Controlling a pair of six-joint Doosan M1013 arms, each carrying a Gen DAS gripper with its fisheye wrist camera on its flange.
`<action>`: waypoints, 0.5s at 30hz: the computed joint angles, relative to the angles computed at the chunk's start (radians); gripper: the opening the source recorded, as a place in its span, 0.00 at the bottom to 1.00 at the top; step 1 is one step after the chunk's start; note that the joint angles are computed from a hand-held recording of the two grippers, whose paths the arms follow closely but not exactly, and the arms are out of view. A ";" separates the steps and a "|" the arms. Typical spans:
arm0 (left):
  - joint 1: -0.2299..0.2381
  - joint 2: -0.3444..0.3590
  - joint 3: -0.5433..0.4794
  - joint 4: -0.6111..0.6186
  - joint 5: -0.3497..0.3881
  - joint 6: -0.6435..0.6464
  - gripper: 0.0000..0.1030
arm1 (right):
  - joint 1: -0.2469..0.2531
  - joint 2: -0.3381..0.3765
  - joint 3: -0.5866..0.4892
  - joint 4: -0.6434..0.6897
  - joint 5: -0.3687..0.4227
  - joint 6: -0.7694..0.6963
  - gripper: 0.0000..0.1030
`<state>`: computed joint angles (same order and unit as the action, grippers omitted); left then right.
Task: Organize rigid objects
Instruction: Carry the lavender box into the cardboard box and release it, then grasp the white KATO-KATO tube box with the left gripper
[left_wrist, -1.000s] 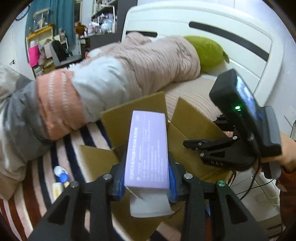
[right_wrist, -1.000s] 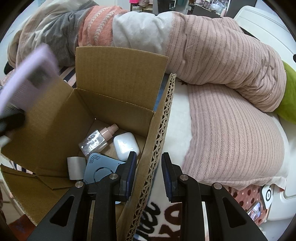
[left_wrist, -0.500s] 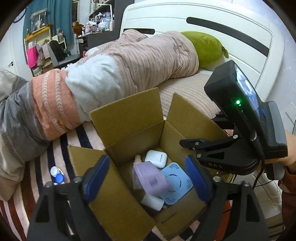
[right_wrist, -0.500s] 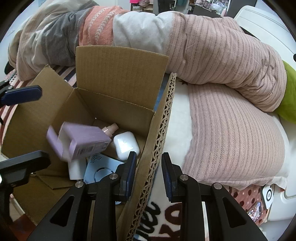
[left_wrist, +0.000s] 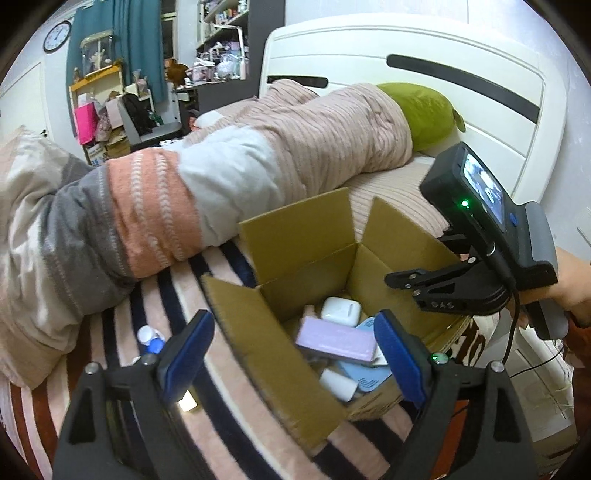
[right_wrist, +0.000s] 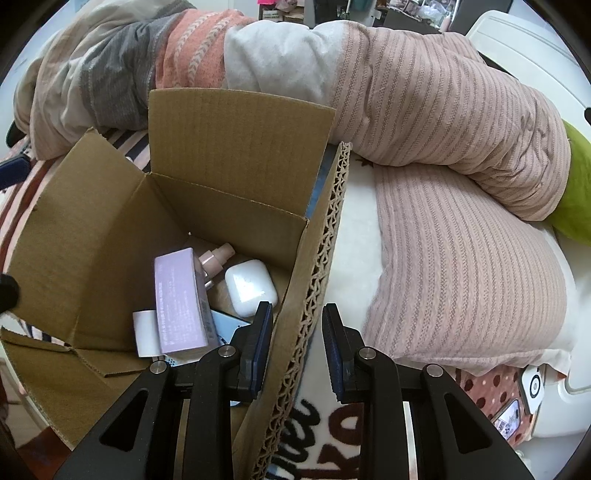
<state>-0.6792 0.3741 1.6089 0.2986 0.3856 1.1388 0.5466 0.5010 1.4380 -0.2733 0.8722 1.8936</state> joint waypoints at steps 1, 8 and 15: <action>0.005 -0.009 0.014 0.028 -0.010 -0.028 0.84 | 0.000 0.001 -0.001 0.001 0.002 -0.001 0.21; 0.063 -0.054 0.112 0.274 -0.057 -0.339 0.88 | 0.000 0.003 -0.006 0.003 0.012 -0.004 0.21; 0.135 -0.020 0.168 0.324 -0.029 -0.421 0.88 | -0.001 0.004 -0.007 0.006 0.014 -0.008 0.21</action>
<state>-0.5444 0.3546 1.7767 0.6223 0.3571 0.7173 0.5460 0.5046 1.4307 -0.2675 0.8865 1.8859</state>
